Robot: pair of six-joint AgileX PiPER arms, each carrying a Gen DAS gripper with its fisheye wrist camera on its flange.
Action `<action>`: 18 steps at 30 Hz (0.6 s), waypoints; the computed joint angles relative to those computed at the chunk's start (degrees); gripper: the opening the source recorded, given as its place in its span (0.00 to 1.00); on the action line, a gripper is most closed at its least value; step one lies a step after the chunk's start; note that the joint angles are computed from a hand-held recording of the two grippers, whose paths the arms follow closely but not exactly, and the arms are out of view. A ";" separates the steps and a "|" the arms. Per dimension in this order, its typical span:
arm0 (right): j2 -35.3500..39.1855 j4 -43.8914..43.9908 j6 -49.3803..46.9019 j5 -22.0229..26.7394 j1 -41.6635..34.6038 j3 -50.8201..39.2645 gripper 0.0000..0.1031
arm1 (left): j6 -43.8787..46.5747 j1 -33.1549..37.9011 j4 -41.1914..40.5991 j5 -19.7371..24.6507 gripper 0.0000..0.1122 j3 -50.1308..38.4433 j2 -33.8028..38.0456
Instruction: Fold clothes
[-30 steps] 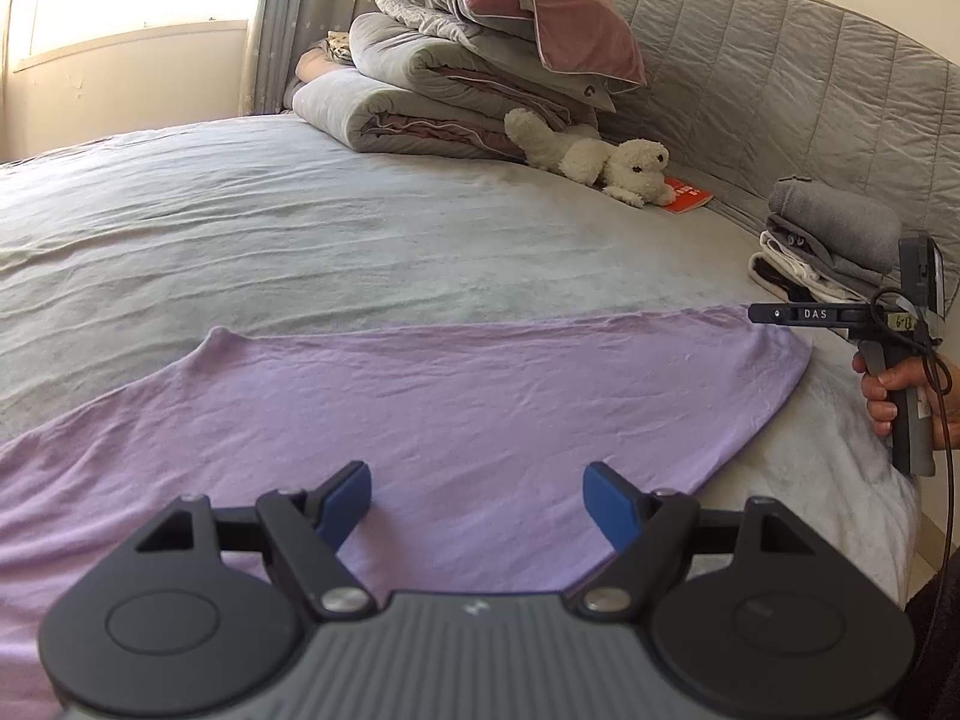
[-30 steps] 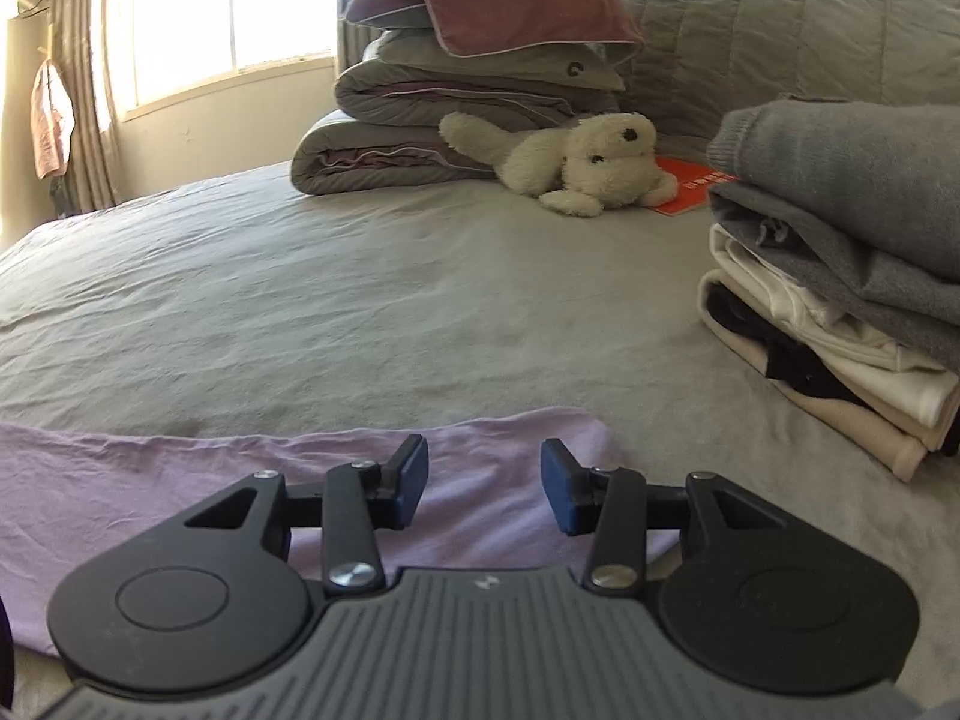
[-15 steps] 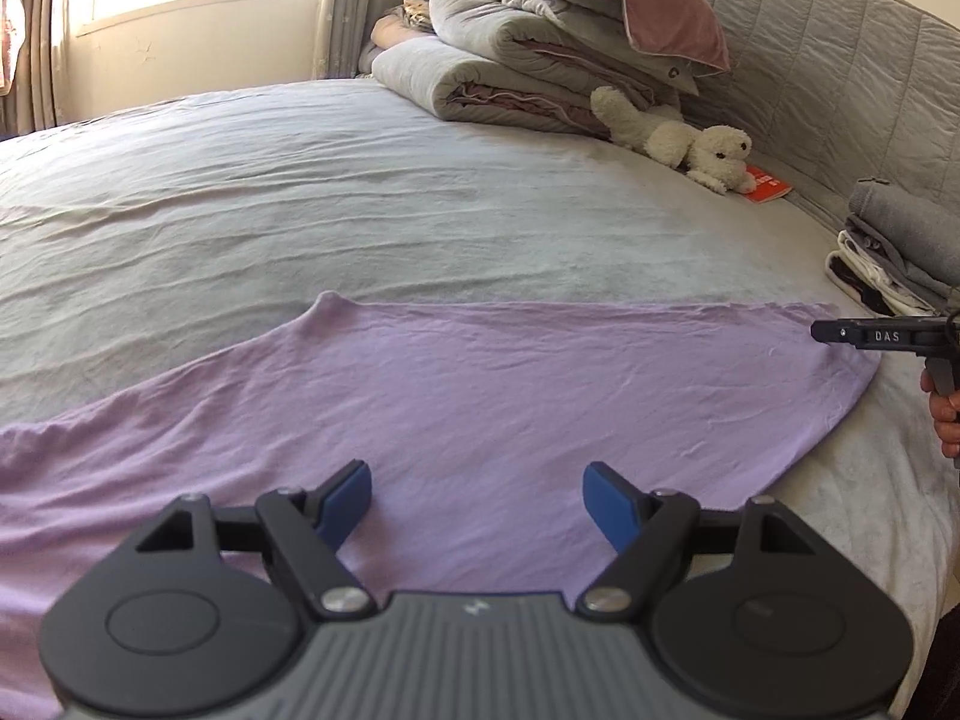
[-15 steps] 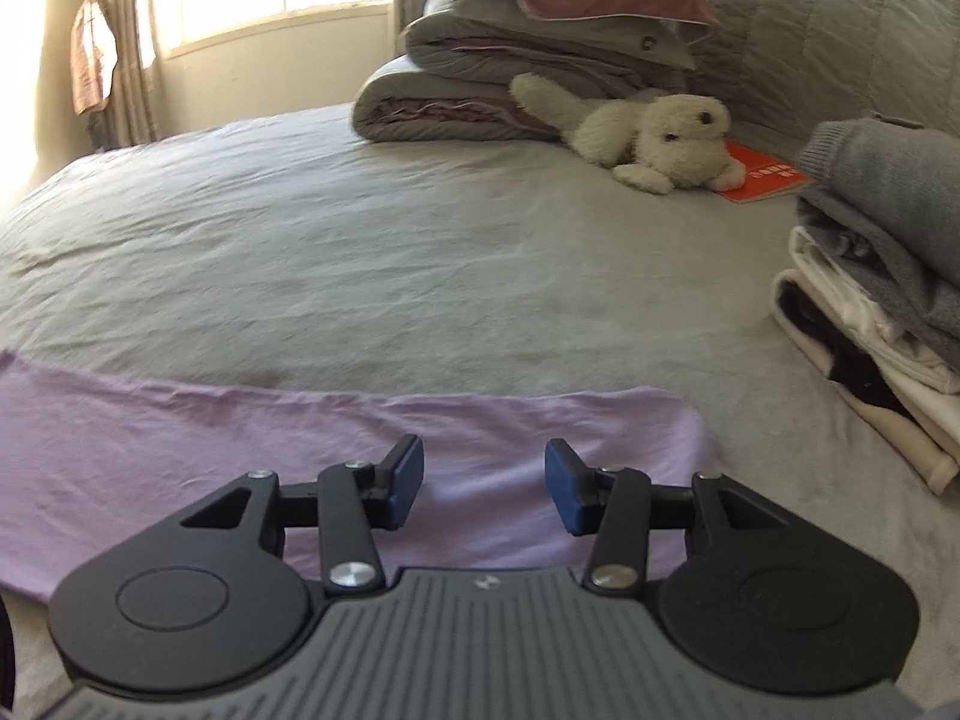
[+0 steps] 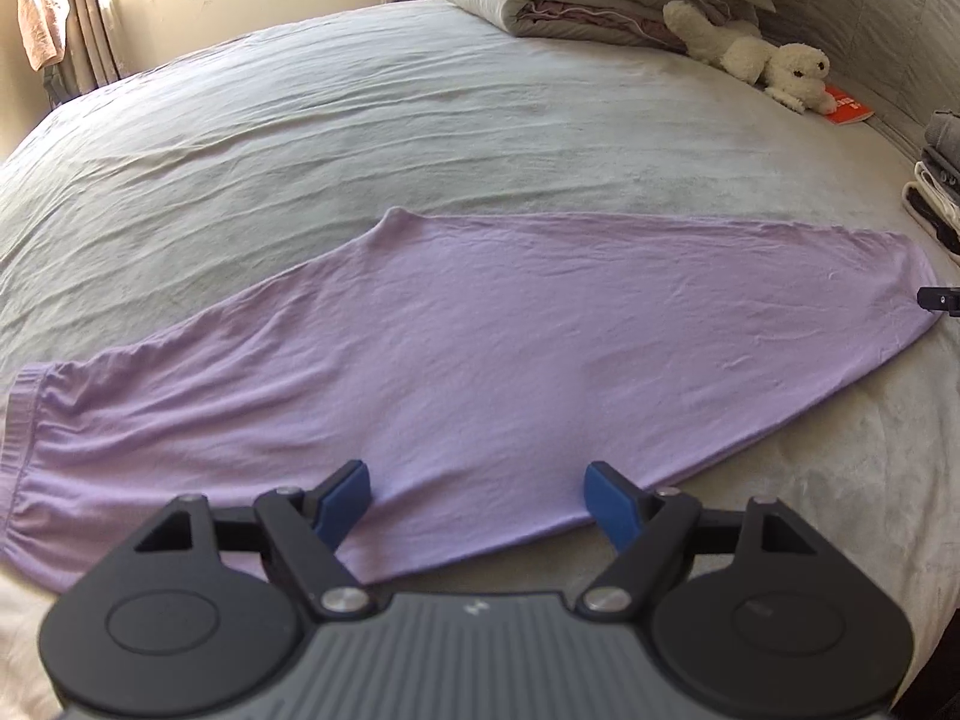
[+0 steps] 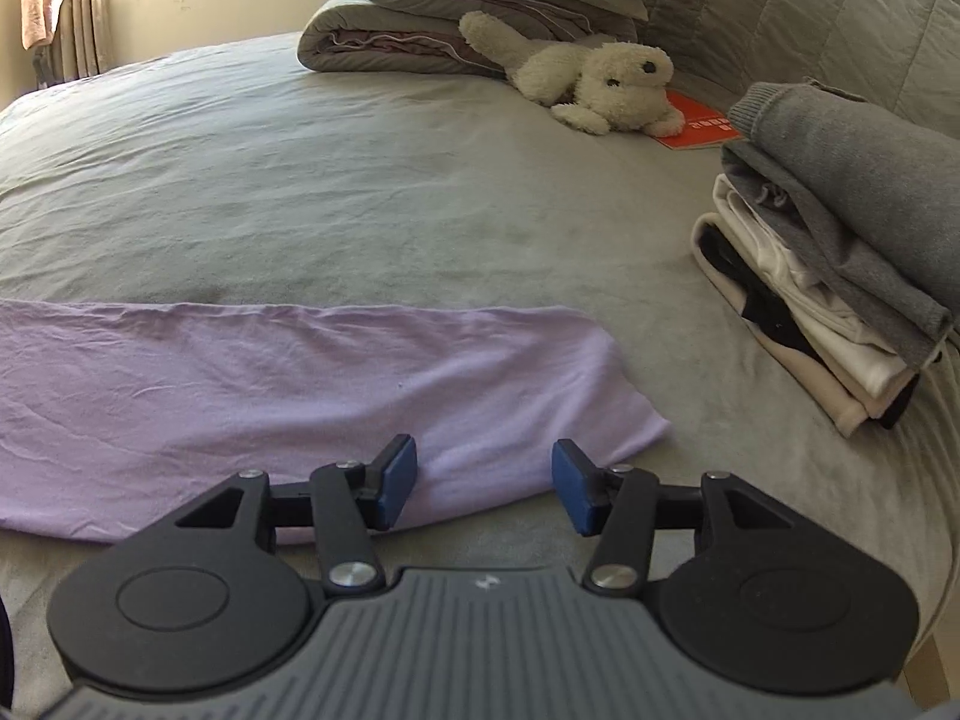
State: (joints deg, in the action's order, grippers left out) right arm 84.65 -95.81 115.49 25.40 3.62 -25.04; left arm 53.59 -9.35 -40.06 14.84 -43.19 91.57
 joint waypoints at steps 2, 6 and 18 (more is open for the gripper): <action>-1.14 9.09 -7.25 1.25 0.99 -0.75 0.53 | -7.15 -0.46 6.29 2.04 0.73 -0.46 -0.86; -4.36 20.85 -15.48 1.65 0.52 -0.93 0.56 | -15.15 -1.02 12.35 6.32 0.73 -1.44 -2.02; -7.63 28.68 -18.92 0.87 -3.39 -0.74 0.57 | -7.93 0.77 5.48 11.12 0.79 -1.27 -5.56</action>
State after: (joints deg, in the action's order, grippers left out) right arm 77.02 -67.13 96.57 26.27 0.24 -25.79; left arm 45.66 -8.58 -34.58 25.96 -44.46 86.01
